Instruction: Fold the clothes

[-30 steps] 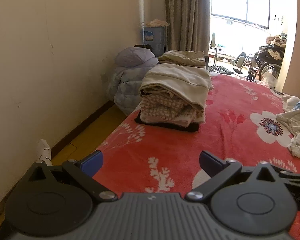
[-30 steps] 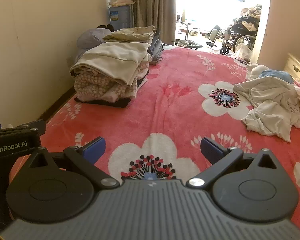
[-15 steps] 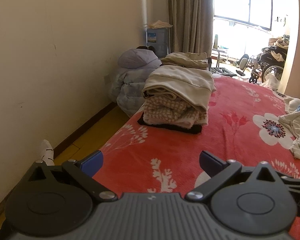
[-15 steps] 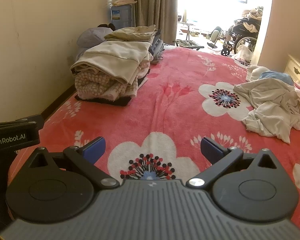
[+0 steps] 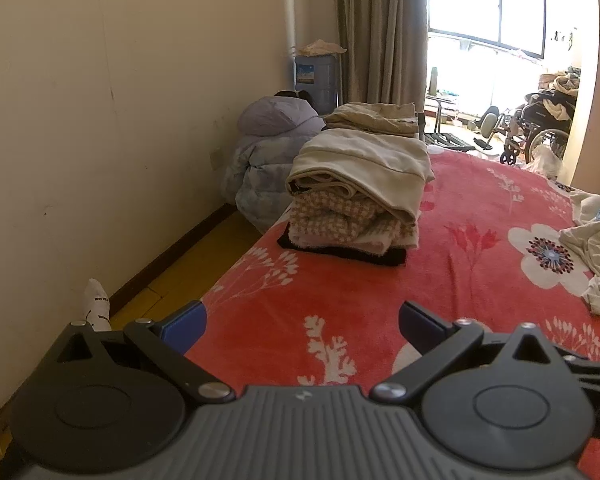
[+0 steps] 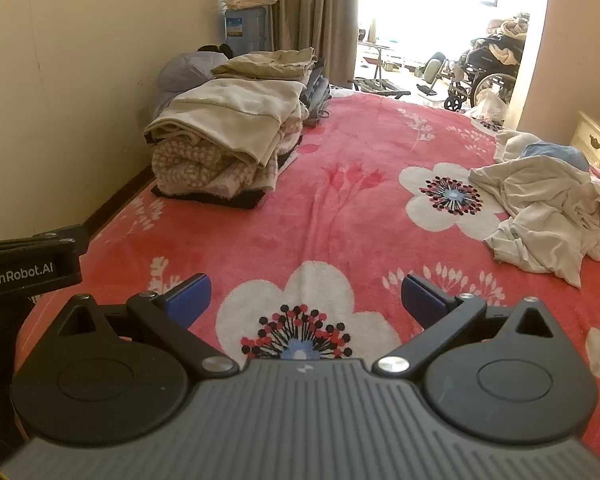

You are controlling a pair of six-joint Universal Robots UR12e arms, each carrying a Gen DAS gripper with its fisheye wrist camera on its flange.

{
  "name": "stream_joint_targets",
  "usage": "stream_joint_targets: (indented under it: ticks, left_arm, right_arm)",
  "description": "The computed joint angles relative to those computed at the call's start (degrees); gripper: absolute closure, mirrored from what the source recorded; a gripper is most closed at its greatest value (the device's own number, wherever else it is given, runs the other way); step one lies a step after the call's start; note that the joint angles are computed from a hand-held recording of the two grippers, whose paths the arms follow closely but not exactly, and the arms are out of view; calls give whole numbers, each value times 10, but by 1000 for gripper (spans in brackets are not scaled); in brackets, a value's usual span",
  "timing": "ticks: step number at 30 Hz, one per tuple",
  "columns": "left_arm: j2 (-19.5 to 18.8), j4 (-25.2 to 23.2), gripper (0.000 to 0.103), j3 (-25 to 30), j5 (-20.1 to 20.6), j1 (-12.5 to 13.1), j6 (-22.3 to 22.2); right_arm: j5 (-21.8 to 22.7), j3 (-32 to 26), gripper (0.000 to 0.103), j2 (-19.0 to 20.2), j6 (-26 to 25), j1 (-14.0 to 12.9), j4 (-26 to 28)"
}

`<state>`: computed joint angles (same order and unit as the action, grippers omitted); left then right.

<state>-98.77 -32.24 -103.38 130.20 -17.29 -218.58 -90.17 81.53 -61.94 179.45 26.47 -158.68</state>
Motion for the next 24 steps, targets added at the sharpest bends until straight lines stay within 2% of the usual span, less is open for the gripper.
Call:
stream_joint_targets:
  ticks: [24]
  left_arm:
    - [3, -8, 0, -3, -6, 2, -6]
  right_arm:
    - [-6, 0, 1, 0, 2, 2, 3]
